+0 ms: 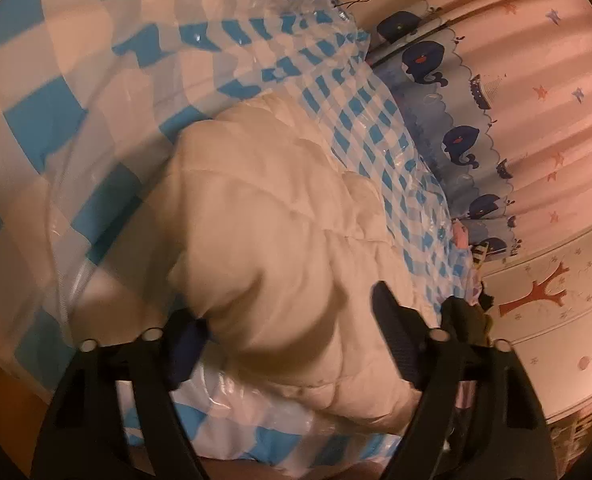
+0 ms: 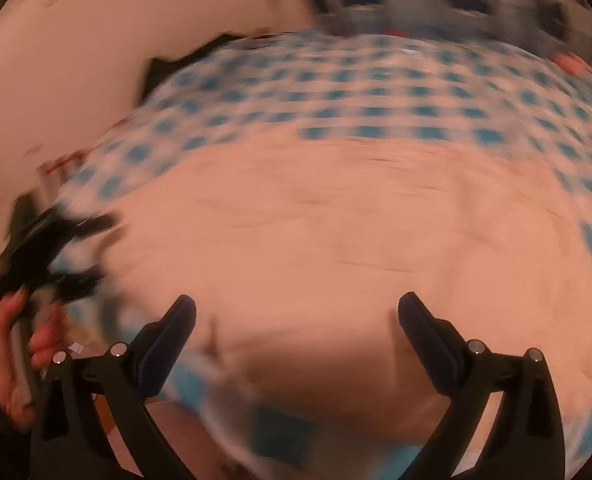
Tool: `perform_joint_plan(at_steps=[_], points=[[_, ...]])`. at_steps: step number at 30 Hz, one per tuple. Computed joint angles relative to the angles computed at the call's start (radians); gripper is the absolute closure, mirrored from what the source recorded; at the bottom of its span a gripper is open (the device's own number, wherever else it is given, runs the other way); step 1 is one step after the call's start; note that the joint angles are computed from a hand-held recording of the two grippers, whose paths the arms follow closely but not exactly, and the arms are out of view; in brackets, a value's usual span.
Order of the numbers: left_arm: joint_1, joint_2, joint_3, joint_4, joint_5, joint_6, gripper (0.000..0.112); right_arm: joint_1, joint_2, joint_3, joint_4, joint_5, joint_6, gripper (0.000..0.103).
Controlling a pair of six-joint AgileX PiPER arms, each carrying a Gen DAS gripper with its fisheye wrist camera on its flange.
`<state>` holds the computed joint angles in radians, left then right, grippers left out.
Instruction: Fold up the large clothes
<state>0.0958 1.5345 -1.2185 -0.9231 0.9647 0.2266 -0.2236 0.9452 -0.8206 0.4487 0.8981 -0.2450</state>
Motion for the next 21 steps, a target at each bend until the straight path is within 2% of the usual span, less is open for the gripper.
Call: perform_joint_plan(at_steps=[1,3,6,8,12,13,17,21], points=[[0.006,-0.001,0.001,-0.002,-0.002,0.011,0.047,-0.049,0.055,-0.002,-0.043,0.029,0.014,0.006],[0.011,0.012,-0.005,0.002,0.012,0.027,0.047,-0.127,0.127,-0.007,-0.009,0.088,-0.059,0.007],[0.03,0.047,-0.032,0.04,0.055,0.007,0.044,-0.118,0.06,-0.025,0.002,0.075,-0.05,0.007],[0.034,0.08,-0.042,0.059,0.065,-0.016,0.04,-0.043,0.075,-0.091,-0.008,0.031,0.002,0.007],[0.042,0.087,-0.015,0.05,0.038,0.007,0.035,0.182,0.278,-0.321,-0.19,-0.039,0.225,0.007],[0.038,0.089,-0.018,0.056,0.029,0.004,0.034,0.231,0.369,-0.402,-0.235,-0.061,0.265,0.007],[0.027,0.11,-0.044,0.079,0.004,-0.012,0.029,0.272,0.667,-0.663,-0.295,-0.044,0.355,0.007],[0.019,0.149,-0.079,0.08,-0.013,-0.026,0.026,0.309,0.909,-0.801,-0.414,0.006,0.462,0.006]])
